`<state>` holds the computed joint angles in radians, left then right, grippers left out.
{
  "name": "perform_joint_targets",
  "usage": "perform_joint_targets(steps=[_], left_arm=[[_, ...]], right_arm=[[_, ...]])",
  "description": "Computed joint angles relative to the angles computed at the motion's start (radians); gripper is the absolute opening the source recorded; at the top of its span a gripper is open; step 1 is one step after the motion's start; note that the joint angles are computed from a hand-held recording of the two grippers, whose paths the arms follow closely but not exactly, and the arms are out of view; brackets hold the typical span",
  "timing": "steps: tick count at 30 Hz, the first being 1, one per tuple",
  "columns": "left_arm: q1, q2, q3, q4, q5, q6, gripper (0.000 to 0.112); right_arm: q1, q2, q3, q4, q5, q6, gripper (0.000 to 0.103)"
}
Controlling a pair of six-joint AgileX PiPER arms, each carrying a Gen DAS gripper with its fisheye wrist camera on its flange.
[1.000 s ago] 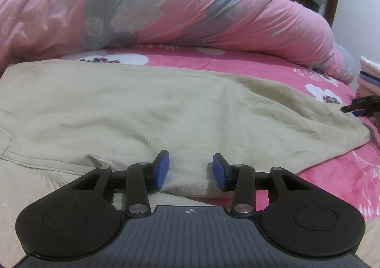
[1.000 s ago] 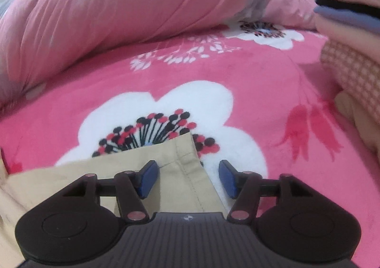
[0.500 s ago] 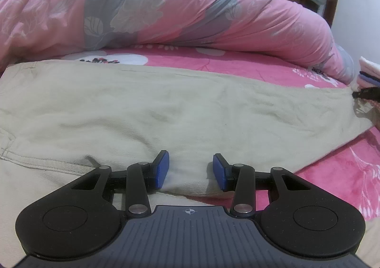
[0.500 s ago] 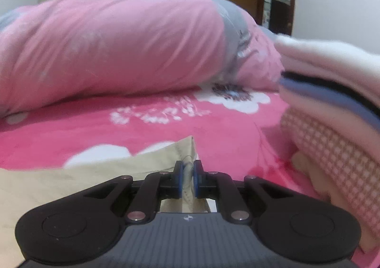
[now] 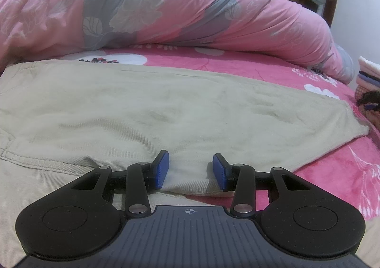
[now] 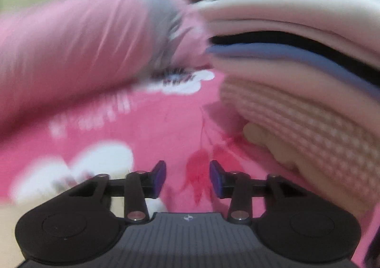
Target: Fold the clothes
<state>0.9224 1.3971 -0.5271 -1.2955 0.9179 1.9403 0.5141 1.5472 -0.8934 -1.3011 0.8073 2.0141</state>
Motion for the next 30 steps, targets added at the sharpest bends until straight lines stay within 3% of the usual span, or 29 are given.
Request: perform_joint_targets(steps=[3, 7, 9, 12, 14, 17, 19, 22, 24, 28, 30], left_arm=[[0.000, -0.001, 0.000, 0.001, -0.001, 0.001, 0.041], [0.002, -0.002, 0.002, 0.001, 0.000, 0.003, 0.041], [0.003, -0.002, 0.003, 0.000, 0.001, 0.004, 0.041], [0.008, 0.003, -0.001, 0.003, 0.011, 0.001, 0.042], [0.010, 0.003, -0.005, 0.010, 0.017, -0.012, 0.042], [0.003, -0.009, -0.003, 0.015, 0.013, -0.025, 0.044], [0.000, -0.015, 0.000, 0.014, 0.011, -0.023, 0.046], [0.011, -0.019, 0.000, 0.012, 0.025, -0.030, 0.047], [0.035, -0.019, 0.003, -0.009, 0.053, -0.021, 0.047], [0.112, -0.008, 0.012, -0.079, 0.139, 0.023, 0.053], [0.109, 0.007, -0.010, -0.069, 0.132, -0.026, 0.053]], right_arm=[[0.068, -0.094, 0.047, -0.007, -0.093, -0.073, 0.038], [0.229, -0.109, 0.046, 0.151, -0.253, -0.473, 0.038], [0.292, -0.077, 0.045, 0.258, -0.243, -0.651, 0.036], [0.256, -0.114, 0.116, 0.312, -0.168, -0.645, 0.037], [0.231, -0.155, 0.117, 0.360, -0.038, -0.622, 0.026], [0.256, -0.162, 0.053, 0.426, 0.169, -0.700, 0.027], [0.319, -0.156, -0.006, 0.400, 0.218, -0.700, 0.026], [0.407, -0.034, -0.191, 0.341, 0.144, -0.749, 0.026], [0.447, 0.116, -0.363, 0.360, 0.053, -0.879, 0.026], [0.495, 0.404, -0.692, 0.560, -0.101, -1.257, 0.026], [0.507, 0.460, -0.753, 0.629, -0.082, -1.360, 0.025]])
